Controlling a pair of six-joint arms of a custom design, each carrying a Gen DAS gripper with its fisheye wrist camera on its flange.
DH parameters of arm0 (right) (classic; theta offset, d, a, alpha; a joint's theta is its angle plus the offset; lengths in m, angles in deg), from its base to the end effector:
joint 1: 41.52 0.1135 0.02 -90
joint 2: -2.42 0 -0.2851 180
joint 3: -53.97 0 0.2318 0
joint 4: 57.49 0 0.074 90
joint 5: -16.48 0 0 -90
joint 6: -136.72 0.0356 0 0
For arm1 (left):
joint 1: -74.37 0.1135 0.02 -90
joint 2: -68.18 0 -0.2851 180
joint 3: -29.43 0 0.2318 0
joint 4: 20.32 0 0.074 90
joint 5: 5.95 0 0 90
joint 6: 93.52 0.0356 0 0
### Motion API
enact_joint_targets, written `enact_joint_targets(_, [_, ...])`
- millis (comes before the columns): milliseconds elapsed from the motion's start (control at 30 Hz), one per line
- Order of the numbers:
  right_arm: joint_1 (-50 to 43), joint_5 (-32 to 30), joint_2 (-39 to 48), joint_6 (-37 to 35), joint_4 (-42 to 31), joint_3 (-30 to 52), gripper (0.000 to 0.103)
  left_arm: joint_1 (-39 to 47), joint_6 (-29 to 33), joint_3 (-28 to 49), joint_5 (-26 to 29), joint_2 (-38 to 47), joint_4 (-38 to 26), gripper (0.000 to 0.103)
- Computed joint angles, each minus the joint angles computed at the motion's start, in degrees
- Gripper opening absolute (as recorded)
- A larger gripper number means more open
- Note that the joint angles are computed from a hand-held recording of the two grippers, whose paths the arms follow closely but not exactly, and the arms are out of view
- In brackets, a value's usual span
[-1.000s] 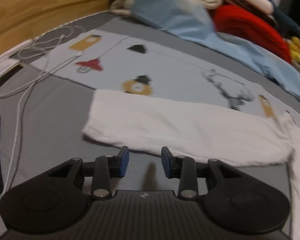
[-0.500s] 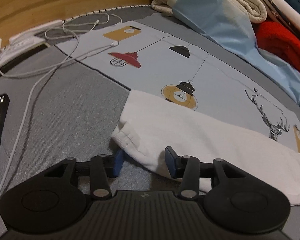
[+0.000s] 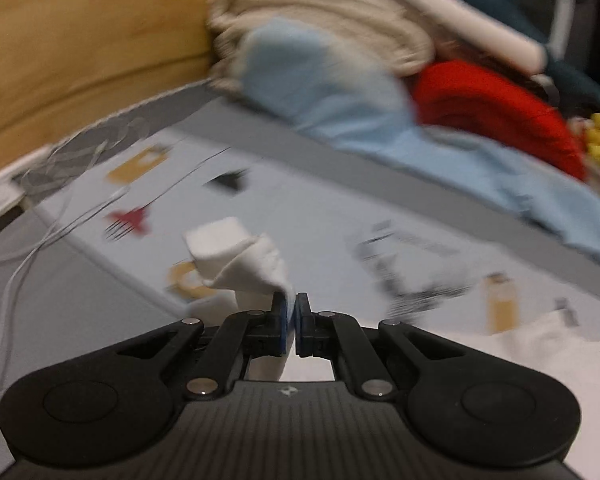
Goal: Fold small clothes
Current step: 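Grasp the white shirt sleeve cuff with the left gripper and lift it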
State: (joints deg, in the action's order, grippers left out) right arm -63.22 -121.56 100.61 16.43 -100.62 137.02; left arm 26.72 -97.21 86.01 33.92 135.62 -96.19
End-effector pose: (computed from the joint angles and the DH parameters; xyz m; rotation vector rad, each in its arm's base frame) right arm 0.3218 -0.0996 0.2520 -0.4480 2.1994 0.6146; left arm 0.1171 -0.0879 0.2364 -0.9204 2.0883 0.2918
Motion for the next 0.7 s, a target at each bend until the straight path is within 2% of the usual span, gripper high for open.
enact_joint_targets(67, [-0.68,-0.87,0.40,1.08,-1.94,1.20,0.017,-4.17,-1.73,10.99,-2.28,7.47,-3.82,0.003])
enact_joint_targets(133, [-1.33,-1.84,1.21,1.83,-4.64,2.75,0.017,-7.49,-0.80,22.31,-4.59,14.59,-5.74,0.003])
enact_joint_targets(233, [-1.81,-2.98,2.72,2.49,-8.31,4.91,0.017,-11.79,4.78,38.08,-7.25,25.67,-4.64,0.003])
enact_joint_targets(300, [-1.94,-3.65,3.76,2.61,-10.99,6.40,0.017,-13.54,10.06,46.61,-7.66,33.12,-0.55,0.003])
enact_joint_targets(433, [-2.29,-4.88,5.41,3.31,-15.12,8.85,0.017,-14.10,20.95,58.37,-1.96,47.21,12.15,0.003])
enact_joint_targets(567, [-2.07,-3.62,6.77,5.85,-14.84,9.94,0.017,-13.14,30.24,75.61,5.73,62.02,11.32,0.003])
enact_joint_targets(633, [-1.58,-2.23,7.64,7.15,-14.15,10.23,0.017,-12.36,33.45,78.84,8.85,65.41,12.36,0.004])
enact_joint_targets(700, [-1.02,-0.22,8.47,8.73,-12.96,10.38,0.017,-10.87,35.31,76.02,13.76,65.36,16.01,0.007])
